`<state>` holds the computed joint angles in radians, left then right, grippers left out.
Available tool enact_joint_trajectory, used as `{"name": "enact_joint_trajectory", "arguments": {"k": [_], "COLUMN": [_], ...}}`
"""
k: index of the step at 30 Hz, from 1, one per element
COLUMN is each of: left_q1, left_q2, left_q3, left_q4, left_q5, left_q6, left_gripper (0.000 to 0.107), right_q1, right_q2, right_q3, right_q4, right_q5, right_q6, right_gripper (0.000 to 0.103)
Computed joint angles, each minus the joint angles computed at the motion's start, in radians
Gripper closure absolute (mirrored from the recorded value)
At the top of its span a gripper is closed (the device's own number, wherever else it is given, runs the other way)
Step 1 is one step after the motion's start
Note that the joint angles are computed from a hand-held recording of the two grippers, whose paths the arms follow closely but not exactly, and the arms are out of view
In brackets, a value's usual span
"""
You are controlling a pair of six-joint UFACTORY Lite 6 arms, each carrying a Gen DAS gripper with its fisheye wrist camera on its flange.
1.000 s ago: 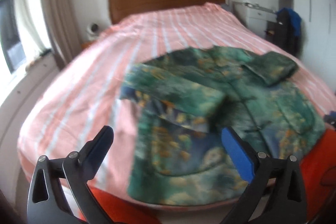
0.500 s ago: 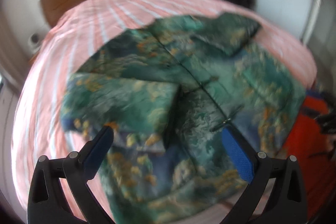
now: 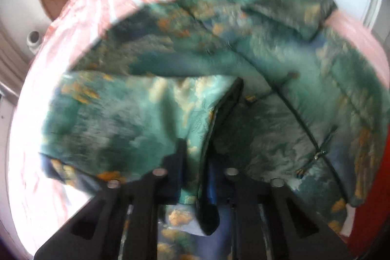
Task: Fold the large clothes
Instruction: 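Move the left tool to the folded sleeve cuff of the jacket, then grasp the folded sleeve with the left tool, pull it outward, release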
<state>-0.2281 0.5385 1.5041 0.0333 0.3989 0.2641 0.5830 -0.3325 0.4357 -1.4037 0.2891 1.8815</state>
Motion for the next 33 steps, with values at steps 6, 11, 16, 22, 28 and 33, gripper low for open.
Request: {"name": "enact_joint_trajectory", "arguments": {"k": [6, 11, 16, 22, 28, 33], "left_q1": [0.276, 0.581, 0.812, 0.931, 0.881, 0.879], "left_q2": [-0.186, -0.089, 0.183, 0.509, 0.612, 0.468], "left_q3": [0.0, 0.186, 0.473, 0.798, 0.86, 0.633], "left_q4": [-0.326, -0.425, -0.278, -0.161, 0.024, 0.123], "left_q5": [0.096, 0.185, 0.217, 0.295, 0.271, 0.169], "left_q6": [0.265, 0.291, 0.063, -0.123, -0.3, -0.426], "left_gripper": [0.097, 0.097, 0.098, 0.098, 0.079, 0.026], "right_q1": [0.005, 0.02, 0.026, 0.052, 0.072, 0.045], "right_q2": [0.016, 0.04, 0.071, 0.12, 0.143, 0.141], "right_q3": [0.011, 0.023, 0.039, 0.071, 0.081, 0.073], "right_q4": [-0.098, -0.137, -0.156, -0.139, -0.102, -0.12], "right_q5": [-0.012, -0.01, -0.012, -0.008, 0.0, -0.029], "right_q6": [0.079, 0.12, 0.139, 0.121, 0.086, 0.1], "right_gripper": [0.018, 0.018, 0.018, 0.018, 0.018, 0.018]}}
